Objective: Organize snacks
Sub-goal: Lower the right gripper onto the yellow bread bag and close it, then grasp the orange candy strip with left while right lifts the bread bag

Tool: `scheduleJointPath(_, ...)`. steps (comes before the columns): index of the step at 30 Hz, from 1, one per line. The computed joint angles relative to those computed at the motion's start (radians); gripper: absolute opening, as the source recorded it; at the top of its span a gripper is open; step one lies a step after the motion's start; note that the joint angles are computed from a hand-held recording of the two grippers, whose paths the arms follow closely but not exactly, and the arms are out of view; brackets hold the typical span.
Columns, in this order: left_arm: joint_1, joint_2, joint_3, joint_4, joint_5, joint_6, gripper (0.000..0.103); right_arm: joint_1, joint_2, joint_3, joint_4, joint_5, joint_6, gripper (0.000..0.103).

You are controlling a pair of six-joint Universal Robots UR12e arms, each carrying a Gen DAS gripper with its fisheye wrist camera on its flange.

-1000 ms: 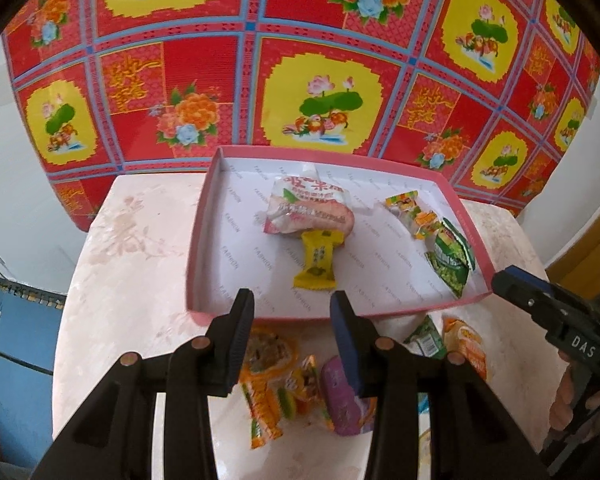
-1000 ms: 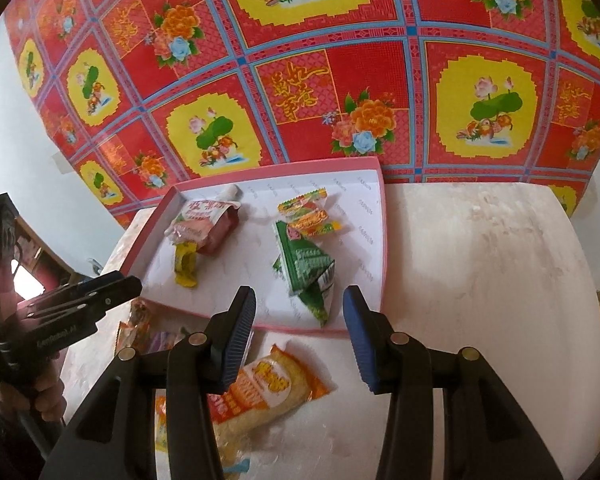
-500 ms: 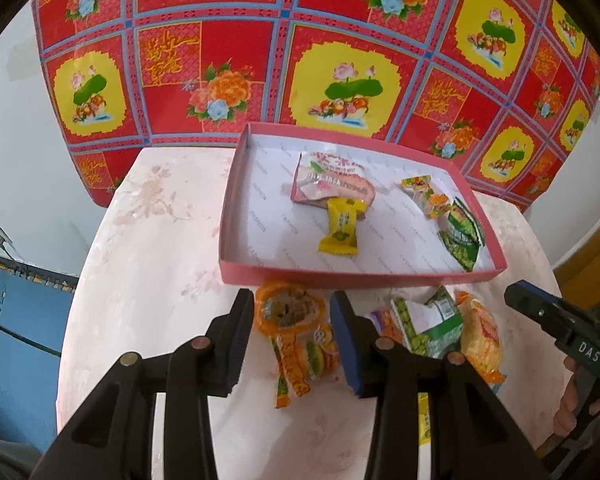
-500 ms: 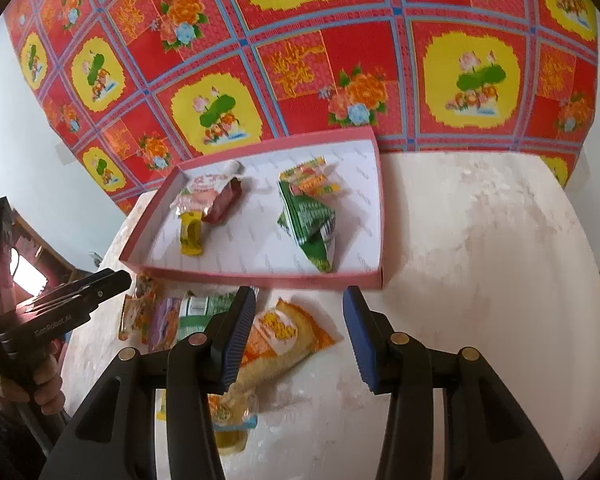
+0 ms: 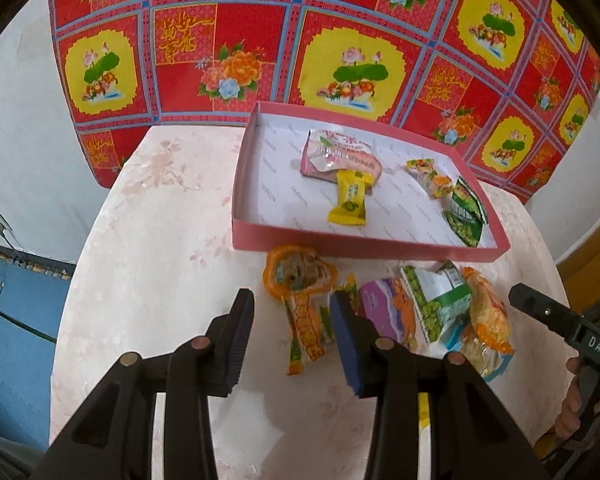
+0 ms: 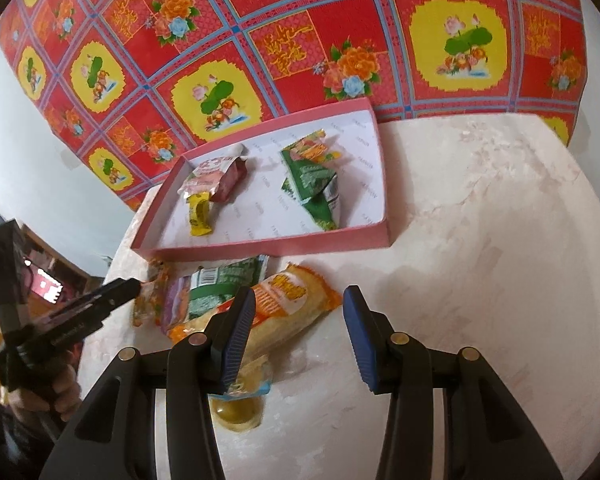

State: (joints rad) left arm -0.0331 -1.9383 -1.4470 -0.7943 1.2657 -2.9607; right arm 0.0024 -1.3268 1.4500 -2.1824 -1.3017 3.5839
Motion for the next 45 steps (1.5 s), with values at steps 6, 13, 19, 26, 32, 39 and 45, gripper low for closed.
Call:
scheduleJointPath(6, 0.006, 0.003, -0.011, -0.003, -0.02, 0.0, 0.042, -0.001, 0.004, 0.004, 0.003, 0.06, 0.028, 0.047)
scheduleJointPath(13, 0.012, 0.007, -0.013, -0.024, -0.068, 0.005, 0.042, -0.001, 0.014, -0.003, 0.0, 0.096, 0.057, 0.05)
scheduleJointPath(19, -0.001, 0.008, -0.014, -0.038, -0.076, 0.033, 0.042, 0.004, 0.026, -0.016, 0.015, 0.11, 0.053, 0.052)
scheduleJointPath(26, -0.017, 0.003, -0.018, -0.003, -0.038, 0.035, 0.046, 0.006, 0.033, -0.02, 0.012, 0.099, 0.052, 0.053)
scheduleJointPath(32, -0.016, 0.0, -0.026, 0.029, -0.036, 0.013, 0.047, 0.005, 0.035, -0.014, 0.0, 0.1, 0.056, 0.054)
scheduleJointPath(39, -0.01, -0.003, -0.027, 0.045, -0.051, -0.017, 0.047, 0.007, 0.037, -0.014, 0.003, 0.092, 0.055, 0.054)
scheduleJointPath(45, -0.005, 0.0, -0.03, 0.046, -0.058, -0.01, 0.037, 0.007, 0.033, -0.006, -0.001, 0.098, 0.05, 0.052)
